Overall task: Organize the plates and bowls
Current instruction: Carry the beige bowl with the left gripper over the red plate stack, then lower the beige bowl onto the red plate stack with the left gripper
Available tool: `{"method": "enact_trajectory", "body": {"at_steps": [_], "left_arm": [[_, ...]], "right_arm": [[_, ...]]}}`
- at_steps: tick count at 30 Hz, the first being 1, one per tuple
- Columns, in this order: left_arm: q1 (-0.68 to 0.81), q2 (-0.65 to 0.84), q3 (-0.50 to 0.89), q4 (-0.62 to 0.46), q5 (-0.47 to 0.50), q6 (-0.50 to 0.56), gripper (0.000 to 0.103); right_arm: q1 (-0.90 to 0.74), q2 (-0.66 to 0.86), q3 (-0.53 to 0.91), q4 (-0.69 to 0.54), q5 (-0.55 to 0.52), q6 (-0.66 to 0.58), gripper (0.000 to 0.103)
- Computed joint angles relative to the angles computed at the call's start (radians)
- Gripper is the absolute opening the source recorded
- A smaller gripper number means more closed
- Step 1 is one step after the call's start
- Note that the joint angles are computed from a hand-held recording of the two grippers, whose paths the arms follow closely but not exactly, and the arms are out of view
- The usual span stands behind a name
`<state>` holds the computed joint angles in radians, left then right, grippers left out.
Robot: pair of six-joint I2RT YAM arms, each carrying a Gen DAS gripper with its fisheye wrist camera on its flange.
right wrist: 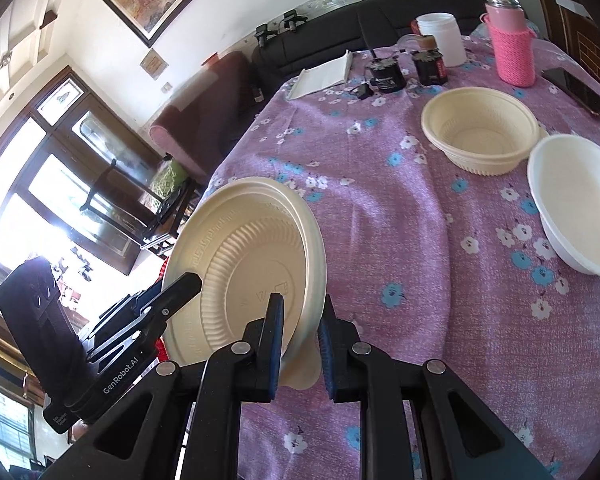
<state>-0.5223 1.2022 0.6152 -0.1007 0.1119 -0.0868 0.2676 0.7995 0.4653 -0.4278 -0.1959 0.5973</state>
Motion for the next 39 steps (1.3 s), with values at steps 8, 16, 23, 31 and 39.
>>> {"method": "enact_trajectory", "body": {"at_steps": [8, 16, 23, 31, 39], "left_arm": [[0.129, -0.072, -0.022, -0.033, 0.049, 0.024, 0.024], [0.303, -0.126, -0.057, -0.067, 0.112, 0.074, 0.027], [0.463, -0.133, -0.070, -0.085, 0.188, 0.115, 0.027], [0.539, -0.102, -0.062, -0.085, 0.228, 0.140, 0.027], [0.553, -0.036, -0.053, -0.056, 0.240, 0.134, 0.027]], "right_arm": [[0.095, 0.166, 0.067, 0.104, 0.007, 0.038, 0.019], [0.203, 0.380, 0.176, 0.195, 0.023, 0.047, 0.019], [0.286, 0.548, 0.282, 0.229, 0.045, 0.042, 0.019], [0.316, 0.659, 0.358, 0.240, 0.045, 0.039, 0.019], [0.322, 0.729, 0.391, 0.245, 0.040, 0.047, 0.019]]}}
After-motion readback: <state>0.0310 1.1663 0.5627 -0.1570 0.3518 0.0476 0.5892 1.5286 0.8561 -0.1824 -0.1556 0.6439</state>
